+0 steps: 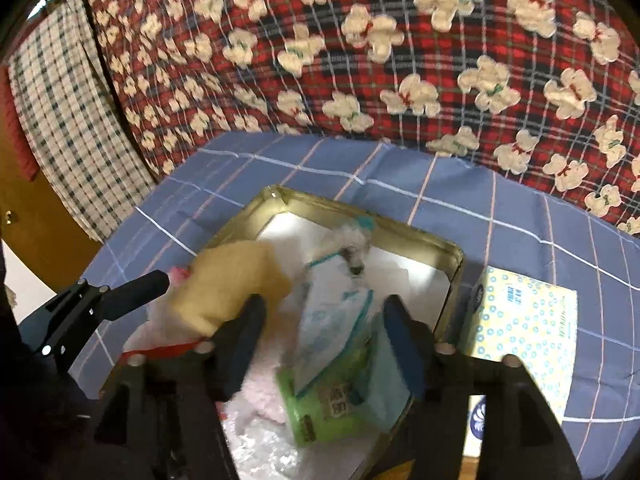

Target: Organize soft objects

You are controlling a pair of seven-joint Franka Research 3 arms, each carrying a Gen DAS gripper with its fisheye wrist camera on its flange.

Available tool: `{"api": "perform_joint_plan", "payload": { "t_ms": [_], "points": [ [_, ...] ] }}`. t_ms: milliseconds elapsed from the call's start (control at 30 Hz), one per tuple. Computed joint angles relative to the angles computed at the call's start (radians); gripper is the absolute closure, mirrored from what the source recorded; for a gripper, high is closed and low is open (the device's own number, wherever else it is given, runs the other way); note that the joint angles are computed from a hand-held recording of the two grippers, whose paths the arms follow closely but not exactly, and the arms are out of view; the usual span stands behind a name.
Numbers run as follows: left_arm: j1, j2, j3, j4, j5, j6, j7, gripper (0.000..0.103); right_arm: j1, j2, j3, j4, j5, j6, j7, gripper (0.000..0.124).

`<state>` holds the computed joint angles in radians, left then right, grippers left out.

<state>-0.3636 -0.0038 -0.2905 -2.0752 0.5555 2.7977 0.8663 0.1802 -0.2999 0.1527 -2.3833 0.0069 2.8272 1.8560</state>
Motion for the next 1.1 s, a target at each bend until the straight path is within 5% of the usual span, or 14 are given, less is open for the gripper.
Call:
{"api": "perform_joint_plan", "payload": {
  "t_ms": [233,633,1100],
  "points": [
    [0.042,-0.132,-0.024,-0.096,0.183,0.061,-0.189,0.004,-0.007,-0.156,0.031,-0.118,0.018,0.085,0.022,0.050],
    [0.174,-0.316,-0.117,-0.241,0.378,0.123,-0.508,0.001,-0.027,-0.330,0.102,-0.259,0.068,0.160,0.046,0.048],
    [0.223,-0.376,-0.159,-0.291,0.394,0.135,-0.573,0.001,-0.059,-0.419,0.141,-0.331,0.095,0.217,0.064,0.048]
  ]
}}
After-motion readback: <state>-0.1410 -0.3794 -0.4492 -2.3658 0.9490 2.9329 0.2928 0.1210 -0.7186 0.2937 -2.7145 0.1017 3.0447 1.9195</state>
